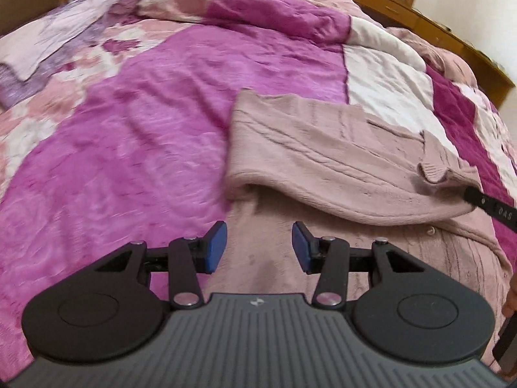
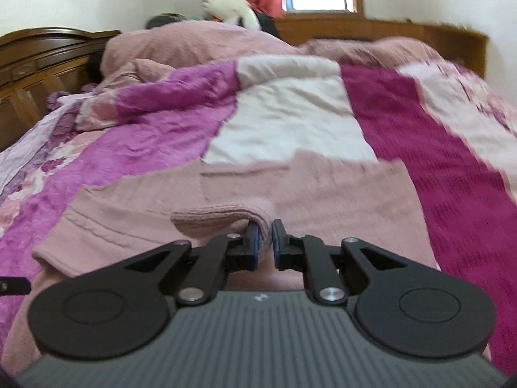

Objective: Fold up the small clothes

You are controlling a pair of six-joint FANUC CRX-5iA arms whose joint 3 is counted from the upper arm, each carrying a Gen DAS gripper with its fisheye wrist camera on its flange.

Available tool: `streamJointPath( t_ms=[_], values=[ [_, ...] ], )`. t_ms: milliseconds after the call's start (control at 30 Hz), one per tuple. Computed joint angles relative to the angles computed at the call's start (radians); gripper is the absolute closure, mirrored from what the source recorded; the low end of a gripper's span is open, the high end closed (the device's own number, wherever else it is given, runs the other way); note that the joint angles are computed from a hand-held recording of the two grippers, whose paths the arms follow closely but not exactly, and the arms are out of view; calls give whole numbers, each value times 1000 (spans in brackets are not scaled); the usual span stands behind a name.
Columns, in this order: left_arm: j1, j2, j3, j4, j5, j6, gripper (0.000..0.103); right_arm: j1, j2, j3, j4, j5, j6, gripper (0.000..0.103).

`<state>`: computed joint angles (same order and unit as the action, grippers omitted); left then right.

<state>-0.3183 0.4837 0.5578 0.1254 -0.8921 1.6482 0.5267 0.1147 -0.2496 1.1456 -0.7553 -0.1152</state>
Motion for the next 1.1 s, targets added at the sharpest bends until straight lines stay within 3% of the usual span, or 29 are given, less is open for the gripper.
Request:
streamJointPath(
  t_ms=[300,467,567,633,667,700,867,967,1033,1067,1100],
  values=[
    [-31,89,119,-39,-46,2,50,8,-66,-66,-110,-53,-88,88],
    [-34,111,145,-47,-65,10,50,6,-97,-94,-90,-92,-106,88],
    [-36,116,149,-49,-63,8,50,-14,-114,-105,-77,-67,-87,87],
    [-37,118,152,-51,-63,6,50,-35,-108,-92,-87,-49,-39,76],
    [-39,119,154,-54,-64,5,50,-48,-106,-91,-85,-28,-20,62],
    [-41,120,157,-58,-65,4,50,-60,-105,-92,-83,-9,-5,56],
    [-49,119,152,-72,-55,-20,50,-110,-68,-57,-149,58,113,57],
    [-52,118,142,-75,-34,-37,50,-123,-31,-8,-261,69,209,57],
    [-54,113,127,-75,-12,-55,50,-129,-26,-6,-286,101,227,68],
    [-55,113,126,-77,-7,-61,50,-131,-29,-6,-298,123,250,82],
    [-57,112,123,-80,1,-67,50,-132,-31,-6,-310,145,276,88]
  ],
)
